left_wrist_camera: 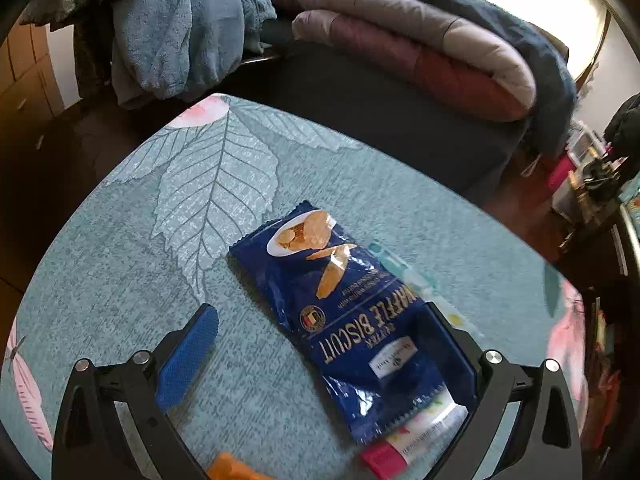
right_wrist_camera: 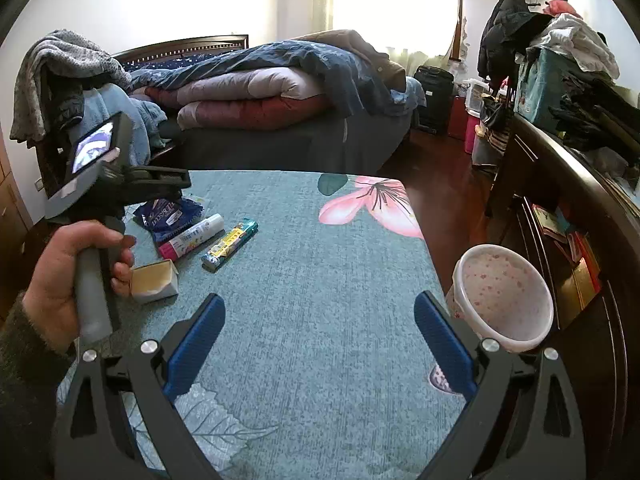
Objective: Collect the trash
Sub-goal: 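Grasp the blue Waffle Biscuit bag with the left tool, then lift the biscuit bag with the left tool while the right tool grasps the pink-capped glue stick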
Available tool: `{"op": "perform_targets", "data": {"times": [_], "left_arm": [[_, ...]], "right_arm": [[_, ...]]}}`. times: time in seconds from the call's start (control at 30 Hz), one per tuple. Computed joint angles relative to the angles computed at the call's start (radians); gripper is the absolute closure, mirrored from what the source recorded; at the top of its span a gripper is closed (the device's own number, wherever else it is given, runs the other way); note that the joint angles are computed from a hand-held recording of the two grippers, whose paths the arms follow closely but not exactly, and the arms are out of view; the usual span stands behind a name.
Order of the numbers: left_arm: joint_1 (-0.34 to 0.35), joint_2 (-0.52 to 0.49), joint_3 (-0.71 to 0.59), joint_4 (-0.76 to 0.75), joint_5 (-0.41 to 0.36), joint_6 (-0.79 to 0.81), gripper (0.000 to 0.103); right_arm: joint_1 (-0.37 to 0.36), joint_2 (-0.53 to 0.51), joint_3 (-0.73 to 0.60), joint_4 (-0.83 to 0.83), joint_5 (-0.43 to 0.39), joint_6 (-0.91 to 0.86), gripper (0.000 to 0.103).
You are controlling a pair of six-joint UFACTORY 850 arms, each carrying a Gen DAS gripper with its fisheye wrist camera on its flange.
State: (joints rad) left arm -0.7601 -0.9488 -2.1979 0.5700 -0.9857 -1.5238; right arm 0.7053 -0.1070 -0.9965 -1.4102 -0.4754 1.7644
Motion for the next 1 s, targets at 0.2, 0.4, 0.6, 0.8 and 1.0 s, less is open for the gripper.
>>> {"op": "perform_targets", "data": {"times": [0.2, 0.4, 0.6, 0.8, 1.0], "left_arm": [[0.001, 0.053, 0.099, 0.039, 0.126, 0.008, 0.066], [0.016, 0.195, 0.344, 0.077, 0.411, -0.024, 0.102], [0.000, 0.351, 0.559, 0.309, 0.542, -0.220, 0.102], [-0.003, 0.466, 0.684, 0.519, 0.528, -0.436, 0.102], [0.013, 0.553, 0.785, 0.647, 0.482, -0.573, 0.102]], "right_arm": [[0.004, 0.003, -0.002, -0.019, -0.007, 0.012, 0.007], [0.014, -0.029, -0.043, -0.036, -0.004, 0.009, 0.007], [0.033, -0.102, -0.127, -0.006, 0.011, -0.072, 0.007], [0.024, -0.225, -0.275, 0.158, 0.081, -0.259, 0.007], [0.009, -0.397, -0.490, 0.563, 0.097, -0.629, 0.021]]}}
